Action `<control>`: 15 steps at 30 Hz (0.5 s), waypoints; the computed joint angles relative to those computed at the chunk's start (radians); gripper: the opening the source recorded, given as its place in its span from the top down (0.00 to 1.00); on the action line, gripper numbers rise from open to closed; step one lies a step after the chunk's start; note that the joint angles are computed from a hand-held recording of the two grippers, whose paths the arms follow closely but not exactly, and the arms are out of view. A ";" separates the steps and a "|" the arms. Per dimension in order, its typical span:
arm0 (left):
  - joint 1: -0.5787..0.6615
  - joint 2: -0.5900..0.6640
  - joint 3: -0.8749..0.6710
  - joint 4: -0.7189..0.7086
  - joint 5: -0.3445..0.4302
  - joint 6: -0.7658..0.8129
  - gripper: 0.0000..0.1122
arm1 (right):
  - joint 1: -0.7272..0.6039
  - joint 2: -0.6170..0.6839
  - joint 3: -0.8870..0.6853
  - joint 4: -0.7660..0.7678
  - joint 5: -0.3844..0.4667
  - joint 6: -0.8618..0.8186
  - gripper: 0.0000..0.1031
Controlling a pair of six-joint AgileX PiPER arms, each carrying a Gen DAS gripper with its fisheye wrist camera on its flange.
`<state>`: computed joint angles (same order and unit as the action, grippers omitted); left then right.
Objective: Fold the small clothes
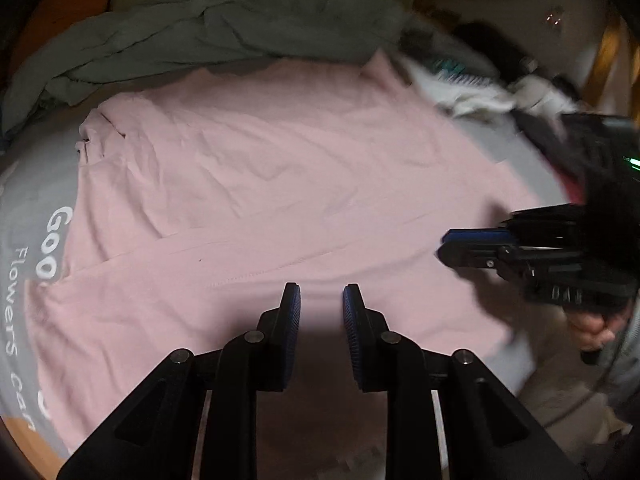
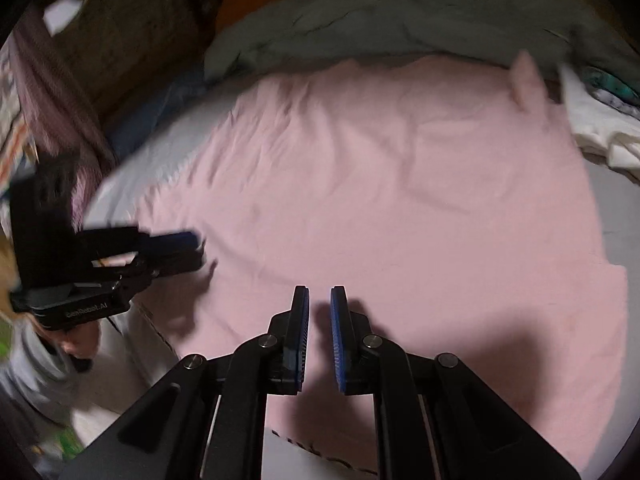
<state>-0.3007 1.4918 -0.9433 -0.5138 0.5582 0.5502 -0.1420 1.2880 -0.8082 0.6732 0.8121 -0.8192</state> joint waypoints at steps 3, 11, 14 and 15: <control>-0.013 0.064 -0.041 0.003 -0.056 -0.017 0.80 | 0.088 0.047 0.010 -0.071 -0.157 0.089 0.90; 0.025 0.060 -0.031 -0.044 -0.149 -0.024 0.81 | 0.022 0.097 -0.016 -0.042 -0.294 0.124 0.90; 0.058 -0.060 0.079 -0.172 -0.175 0.110 0.80 | -0.022 0.005 0.029 -0.062 -0.303 0.122 0.90; 0.064 -0.116 0.118 -0.181 -0.183 0.120 0.80 | -0.052 -0.036 0.047 -0.036 -0.288 0.086 0.90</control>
<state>-0.2368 1.3761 -0.8251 -0.6945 0.3753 0.6706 -0.1940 1.2518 -0.7610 0.6368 0.5243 -0.7328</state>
